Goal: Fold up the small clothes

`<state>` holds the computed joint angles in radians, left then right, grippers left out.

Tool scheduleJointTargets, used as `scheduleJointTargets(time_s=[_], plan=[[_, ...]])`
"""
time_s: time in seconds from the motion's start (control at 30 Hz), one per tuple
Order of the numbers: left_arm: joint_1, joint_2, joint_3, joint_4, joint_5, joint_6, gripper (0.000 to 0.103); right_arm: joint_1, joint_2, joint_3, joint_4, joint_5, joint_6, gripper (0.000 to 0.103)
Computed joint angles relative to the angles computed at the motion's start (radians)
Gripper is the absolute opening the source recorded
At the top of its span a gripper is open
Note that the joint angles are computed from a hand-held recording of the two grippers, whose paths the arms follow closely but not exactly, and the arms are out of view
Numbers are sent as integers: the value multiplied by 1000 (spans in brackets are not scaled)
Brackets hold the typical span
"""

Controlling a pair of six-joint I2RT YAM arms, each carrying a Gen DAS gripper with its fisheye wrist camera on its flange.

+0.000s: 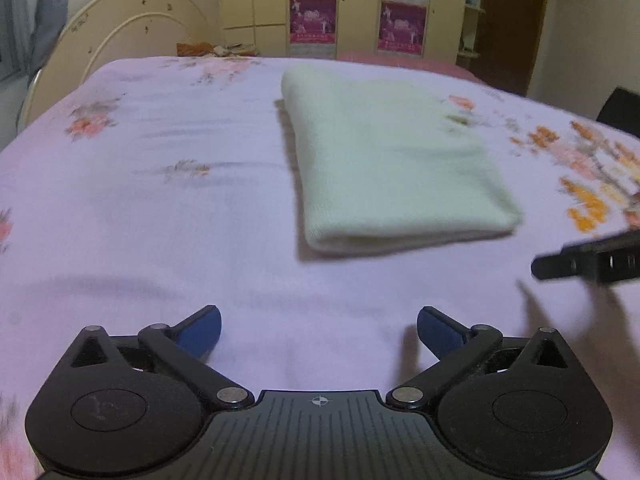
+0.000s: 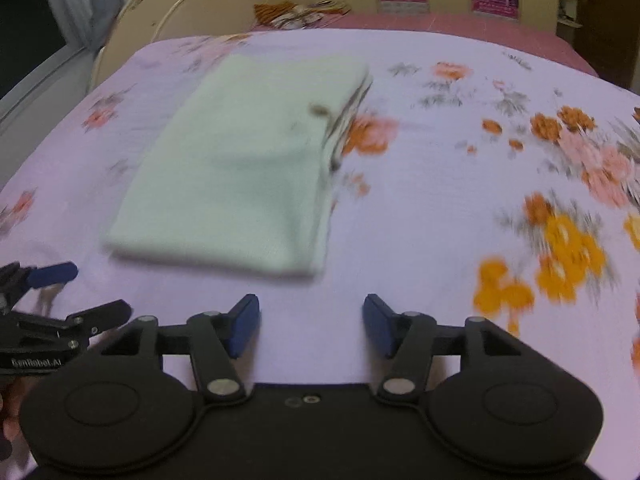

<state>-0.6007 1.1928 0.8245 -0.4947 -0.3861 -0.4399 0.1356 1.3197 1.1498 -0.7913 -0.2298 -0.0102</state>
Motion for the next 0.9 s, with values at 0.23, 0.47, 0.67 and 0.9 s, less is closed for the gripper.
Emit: scheduleJointTargets(time_s=[0.23, 0.47, 0.67, 0.9], plan=[[-215, -210, 32, -252, -147, -190, 103, 36, -345, -109, -187, 29, 121, 78], [-543, -284, 221, -539, -426, -372, 103, 313, -509, 37, -340, 314, 258, 79], [-765, -224, 360, -800, -587, -648, 103, 730, -567, 149, -448, 706, 458, 80], [-915, -159, 448, -1008, -688, -858, 103, 1019, -533, 222, -575, 956, 682, 80]])
